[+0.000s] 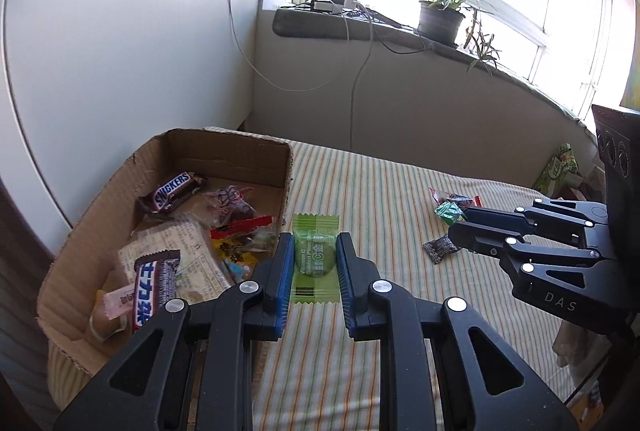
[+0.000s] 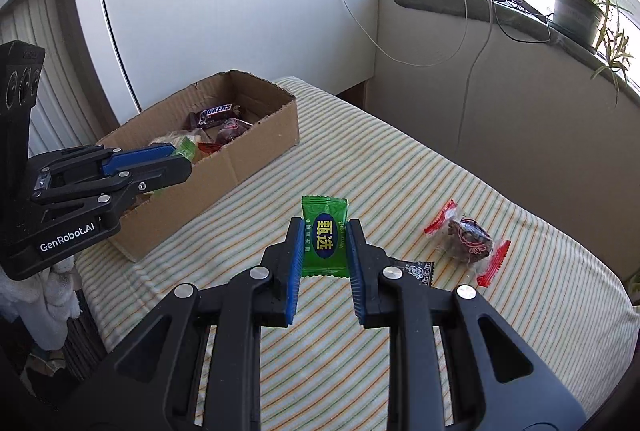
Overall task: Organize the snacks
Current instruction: 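Carry both green candies in both tools over the box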
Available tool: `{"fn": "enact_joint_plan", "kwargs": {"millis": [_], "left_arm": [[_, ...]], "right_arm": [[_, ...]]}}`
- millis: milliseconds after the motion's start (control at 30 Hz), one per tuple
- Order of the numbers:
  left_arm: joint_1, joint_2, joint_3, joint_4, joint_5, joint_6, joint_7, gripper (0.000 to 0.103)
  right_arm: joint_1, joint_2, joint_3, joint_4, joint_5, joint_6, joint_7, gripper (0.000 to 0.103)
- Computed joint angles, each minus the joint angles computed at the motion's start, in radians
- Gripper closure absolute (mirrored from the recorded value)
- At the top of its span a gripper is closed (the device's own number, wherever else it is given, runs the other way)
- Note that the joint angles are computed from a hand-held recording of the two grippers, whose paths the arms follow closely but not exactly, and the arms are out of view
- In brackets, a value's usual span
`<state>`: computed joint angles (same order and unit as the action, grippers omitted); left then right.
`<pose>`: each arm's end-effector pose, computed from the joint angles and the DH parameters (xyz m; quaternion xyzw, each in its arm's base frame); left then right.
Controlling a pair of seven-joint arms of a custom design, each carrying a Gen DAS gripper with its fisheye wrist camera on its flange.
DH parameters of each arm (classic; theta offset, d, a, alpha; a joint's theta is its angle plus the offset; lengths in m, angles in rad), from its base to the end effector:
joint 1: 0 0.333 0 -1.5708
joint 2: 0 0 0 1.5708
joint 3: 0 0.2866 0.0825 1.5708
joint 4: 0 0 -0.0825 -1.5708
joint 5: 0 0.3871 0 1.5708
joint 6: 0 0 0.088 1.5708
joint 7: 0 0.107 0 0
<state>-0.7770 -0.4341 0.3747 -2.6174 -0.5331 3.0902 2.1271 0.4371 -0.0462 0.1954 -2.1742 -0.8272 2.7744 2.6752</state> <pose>0.4370 -0.1364 0.4467 -0.4984 0.7493 -0.4029 0.1666 0.4391 0.3628 0.4432 -0.7183 0.5771 -0.2349 0.3096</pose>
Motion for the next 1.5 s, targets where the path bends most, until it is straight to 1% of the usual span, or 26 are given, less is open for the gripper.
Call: {"fn": "enact_joint_plan", "kwargs": {"millis": [167, 267, 400, 500, 633, 867, 1133, 1267, 1400, 1500], "left_arm": [[0.013, -0.013, 0.025, -0.002, 0.007, 0.014, 0.005, 0.084], [0.016, -0.023, 0.052, -0.003, 0.019, 0.019, 0.004, 0.084], [0.024, -0.028, 0.074, -0.001, 0.041, 0.024, -0.007, 0.084], [0.035, -0.027, 0.082, 0.001, 0.059, 0.025, -0.019, 0.084], [0.029, -0.019, 0.109, 0.014, 0.068, 0.022, -0.020, 0.084], [0.017, 0.002, 0.144, 0.037, 0.044, 0.015, 0.003, 0.084], [0.024, 0.027, 0.150, 0.067, -0.021, 0.000, 0.055, 0.084], [0.054, 0.036, 0.117, 0.071, -0.059, -0.004, 0.075, 0.083], [0.069, 0.044, 0.102, 0.079, -0.101, -0.008, 0.107, 0.083], [0.093, 0.053, 0.077, 0.083, -0.126, -0.006, 0.121, 0.082]], "right_arm": [[0.029, 0.078, -0.009, 0.102, 0.003, -0.007, -0.033, 0.081], [0.060, 0.122, -0.028, 0.158, 0.016, -0.007, -0.060, 0.081], [0.105, 0.184, -0.058, 0.238, 0.038, -0.007, -0.096, 0.081], [0.134, 0.231, -0.082, 0.293, 0.070, -0.002, -0.133, 0.081], [0.172, 0.285, -0.113, 0.359, 0.113, 0.001, -0.184, 0.081], [0.220, 0.359, -0.153, 0.454, 0.199, -0.007, -0.283, 0.081], [0.255, 0.419, -0.183, 0.530, 0.286, -0.023, -0.373, 0.081], [0.268, 0.436, -0.194, 0.551, 0.314, -0.024, -0.401, 0.081], [0.283, 0.443, -0.211, 0.559, 0.319, -0.020, -0.396, 0.080], [0.285, 0.450, -0.212, 0.569, 0.331, -0.025, -0.409, 0.079]]}}
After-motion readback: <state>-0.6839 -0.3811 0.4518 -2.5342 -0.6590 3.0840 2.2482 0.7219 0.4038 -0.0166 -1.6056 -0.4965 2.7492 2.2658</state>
